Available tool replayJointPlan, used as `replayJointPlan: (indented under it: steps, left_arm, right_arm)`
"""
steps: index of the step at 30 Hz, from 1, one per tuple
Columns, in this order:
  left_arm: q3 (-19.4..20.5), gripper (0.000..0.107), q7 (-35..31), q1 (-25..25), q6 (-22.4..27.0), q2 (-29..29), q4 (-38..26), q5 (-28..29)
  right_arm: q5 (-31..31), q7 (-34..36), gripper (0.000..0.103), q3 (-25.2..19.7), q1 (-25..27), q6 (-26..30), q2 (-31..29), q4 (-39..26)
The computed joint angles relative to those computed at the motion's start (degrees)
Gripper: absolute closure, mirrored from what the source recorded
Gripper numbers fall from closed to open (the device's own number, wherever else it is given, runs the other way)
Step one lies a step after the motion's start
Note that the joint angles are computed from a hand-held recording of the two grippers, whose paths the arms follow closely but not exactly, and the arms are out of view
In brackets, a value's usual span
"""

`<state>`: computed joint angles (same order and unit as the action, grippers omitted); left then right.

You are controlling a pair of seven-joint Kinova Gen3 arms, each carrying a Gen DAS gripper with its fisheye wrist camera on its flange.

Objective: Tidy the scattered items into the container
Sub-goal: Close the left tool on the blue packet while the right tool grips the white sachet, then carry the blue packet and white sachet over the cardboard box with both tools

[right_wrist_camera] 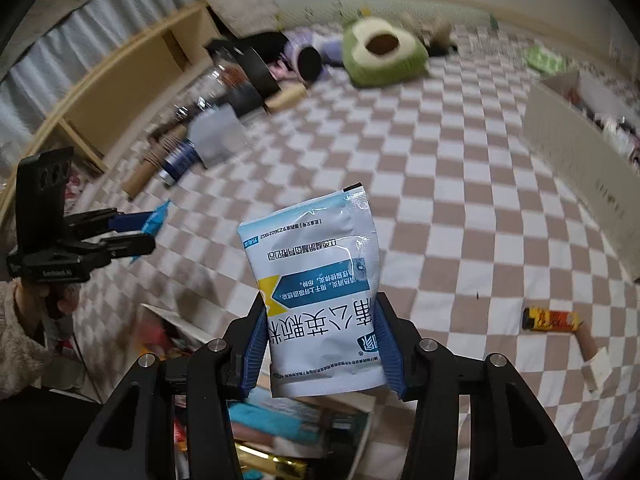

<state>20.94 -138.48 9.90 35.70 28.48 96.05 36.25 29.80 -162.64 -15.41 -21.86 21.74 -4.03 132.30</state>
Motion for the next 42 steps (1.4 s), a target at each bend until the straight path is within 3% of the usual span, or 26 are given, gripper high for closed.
replayJointPlan:
  steps: [3, 10, 27, 38, 42]
  left_arm:
    - [0.7, 0.052, -1.9, -0.8, -3.1, -4.4, 3.6, 1.1]
    - [1.1, 0.052, -7.2, -2.6, -3.1, -11.5, 7.4, 8.7]
    - [-10.9, 0.052, -14.1, 1.3, 2.6, -27.4, 14.9, 21.0]
    - [-14.3, 0.052, -15.3, 4.2, 3.7, -32.7, 18.9, 21.8]
    - [-14.2, 0.052, -13.1, 5.1, 3.4, -33.1, 19.6, 19.7]
  right_arm:
    - [2.6, -3.5, 0.052, -3.0, -0.9, 4.0, -1.9, -1.9]
    - [7.9, -11.1, 0.052, -9.5, -4.5, 14.9, -4.9, -6.5]
    - [12.1, -21.3, 0.052, -21.1, -11.3, 34.0, -9.1, -14.7]
    - [14.1, -28.0, 0.052, -23.4, -16.9, 39.9, -8.6, -16.4]
    - [13.0, -29.0, 0.052, -22.4, -18.2, 38.4, -8.7, -15.5]
